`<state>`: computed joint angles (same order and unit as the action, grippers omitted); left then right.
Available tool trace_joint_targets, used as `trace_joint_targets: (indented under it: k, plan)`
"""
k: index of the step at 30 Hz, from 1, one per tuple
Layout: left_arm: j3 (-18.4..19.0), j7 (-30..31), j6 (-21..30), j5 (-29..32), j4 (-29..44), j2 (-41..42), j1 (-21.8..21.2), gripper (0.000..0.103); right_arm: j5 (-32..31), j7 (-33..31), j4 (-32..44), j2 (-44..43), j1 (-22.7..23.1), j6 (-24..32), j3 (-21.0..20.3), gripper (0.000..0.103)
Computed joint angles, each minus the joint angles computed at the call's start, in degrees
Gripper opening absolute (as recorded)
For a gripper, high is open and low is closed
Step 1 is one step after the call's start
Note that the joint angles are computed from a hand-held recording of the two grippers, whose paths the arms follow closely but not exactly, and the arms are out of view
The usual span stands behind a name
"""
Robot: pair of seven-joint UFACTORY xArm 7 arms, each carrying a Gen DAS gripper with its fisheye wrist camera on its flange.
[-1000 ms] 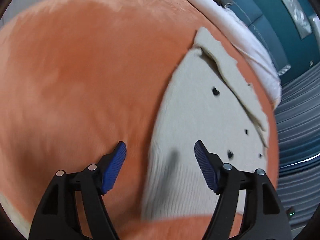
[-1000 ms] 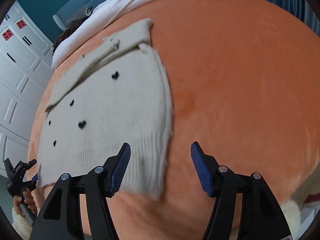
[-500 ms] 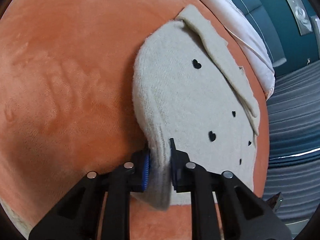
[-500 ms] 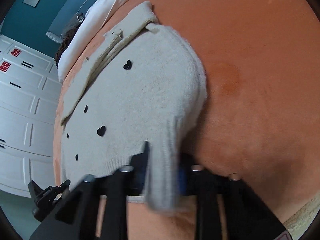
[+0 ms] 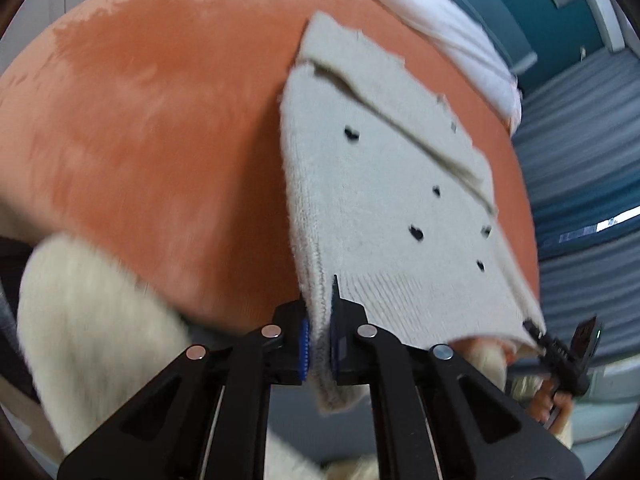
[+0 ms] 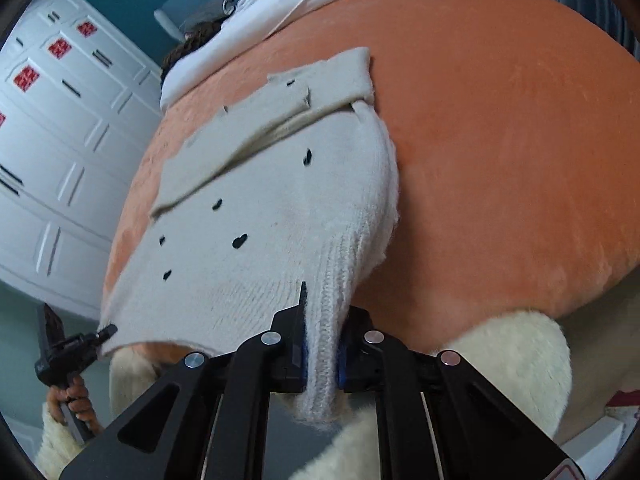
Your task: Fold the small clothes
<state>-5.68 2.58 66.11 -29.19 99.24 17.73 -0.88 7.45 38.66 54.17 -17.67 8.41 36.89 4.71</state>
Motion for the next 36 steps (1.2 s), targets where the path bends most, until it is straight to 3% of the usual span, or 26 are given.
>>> trace_joint_targets:
  k: [6,8,11,17,21,26,32,36]
  plan:
    - [3.27,4.43,13.77,2.30,-17.37,-17.24,1.20,0.006,5.12,-8.02,-4.40,-12.30,6.20,23.73,0.30,0.009]
    - [5.02,2.57,16.62,1.46,-19.77,-20.92,1.57,0.006,7.96,-8.19,-6.16,-17.04,7.39,27.39,0.36,0.009]
    - [6.26,0.22,17.93,0.44,-19.27,-23.12,1.35,0.006,9.29,-6.72,-6.32,-21.39,7.04,27.51,1.06,0.009]
    - [5.22,2.00,8.00,-2.27,-6.81,-14.67,-0.25,0.006,6.60,-8.76,-4.68,-18.64,3.84,14.60,0.33,0.009]
    - [3.14,1.50,3.90,-3.38,3.08,-5.35,-0.37,0.006,7.27,-10.77,-4.18,-11.70,2.66,4.53,-1.86,0.009]
    - [0.64,-0.32,-3.82,-1.43,9.65,4.08,-0.88,0.006,10.73,-9.87,-3.22,-0.99,0.94,-8.41,-3.78,0.009]
    - [-0.35,-6.57,-9.56,4.29,11.65,10.97,-2.22,0.006,19.05,-8.67,-3.77,8.80,1.87,-19.01,-4.30,0.010]
    - [-1.05,-8.84,-14.01,5.42,9.04,11.02,-2.19,0.006,19.29,-4.66,-5.25,9.99,1.50,-22.93,-2.67,0.010]
